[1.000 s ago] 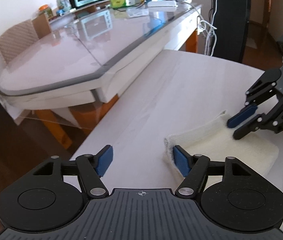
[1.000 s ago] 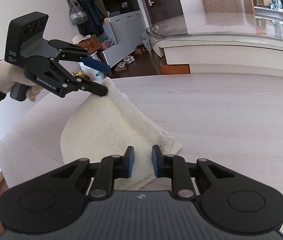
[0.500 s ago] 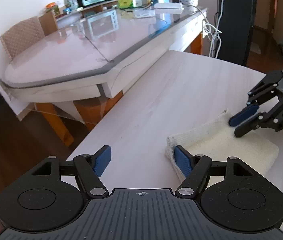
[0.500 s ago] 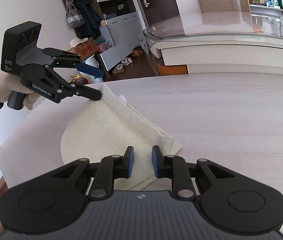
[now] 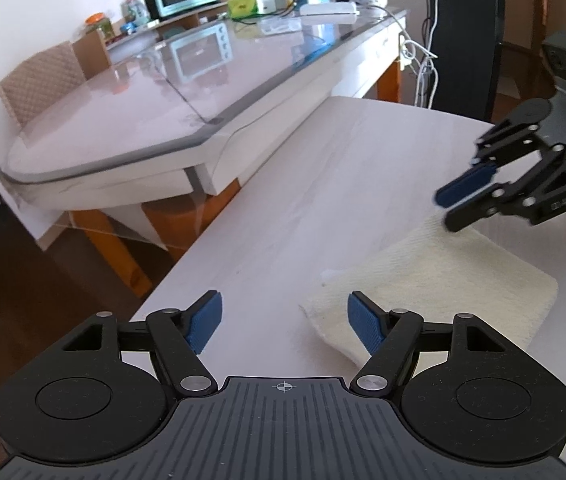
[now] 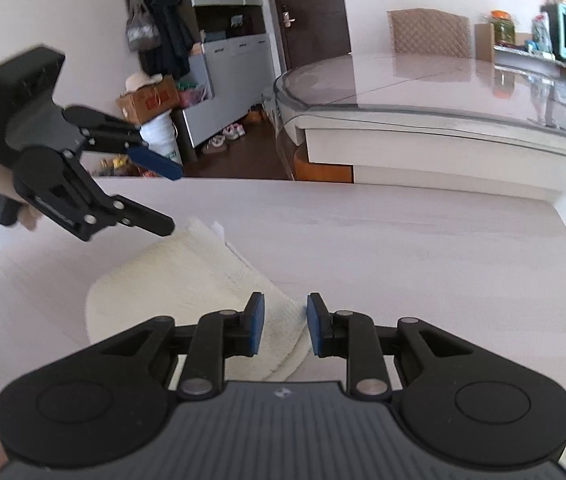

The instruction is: Fold towel

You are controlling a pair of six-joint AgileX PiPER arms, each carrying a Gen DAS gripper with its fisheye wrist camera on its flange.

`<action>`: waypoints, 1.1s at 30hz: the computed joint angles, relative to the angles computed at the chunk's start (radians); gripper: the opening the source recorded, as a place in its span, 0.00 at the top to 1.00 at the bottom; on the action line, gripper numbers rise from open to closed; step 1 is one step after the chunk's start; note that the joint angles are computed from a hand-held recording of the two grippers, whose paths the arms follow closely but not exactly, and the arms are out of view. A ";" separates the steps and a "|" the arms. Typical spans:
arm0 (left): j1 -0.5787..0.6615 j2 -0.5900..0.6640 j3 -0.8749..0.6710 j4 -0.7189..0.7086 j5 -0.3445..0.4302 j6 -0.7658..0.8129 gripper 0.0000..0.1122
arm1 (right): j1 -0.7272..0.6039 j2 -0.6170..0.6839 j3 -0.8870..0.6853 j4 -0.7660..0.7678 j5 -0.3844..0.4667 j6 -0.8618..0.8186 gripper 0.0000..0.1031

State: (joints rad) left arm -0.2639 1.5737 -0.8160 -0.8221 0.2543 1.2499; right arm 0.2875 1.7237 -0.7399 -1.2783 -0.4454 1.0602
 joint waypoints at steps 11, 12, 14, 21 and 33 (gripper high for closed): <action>0.052 -0.016 0.034 -0.082 0.002 0.081 0.33 | -0.027 -0.102 0.120 0.180 -0.023 -0.156 0.88; 0.052 -0.017 0.036 -0.095 0.006 0.095 0.33 | -0.029 -0.098 0.121 0.184 -0.015 -0.159 0.88; 0.055 -0.024 0.048 -0.174 0.023 0.178 0.33 | -0.038 -0.084 0.120 0.177 -0.010 -0.151 0.88; 0.040 -0.036 0.081 -0.289 0.056 0.288 0.33 | -0.061 -0.065 0.134 0.188 -0.016 -0.150 0.88; -0.006 0.037 0.094 -0.310 -0.064 0.285 0.34 | -0.078 -0.086 0.163 0.215 -0.029 -0.173 0.78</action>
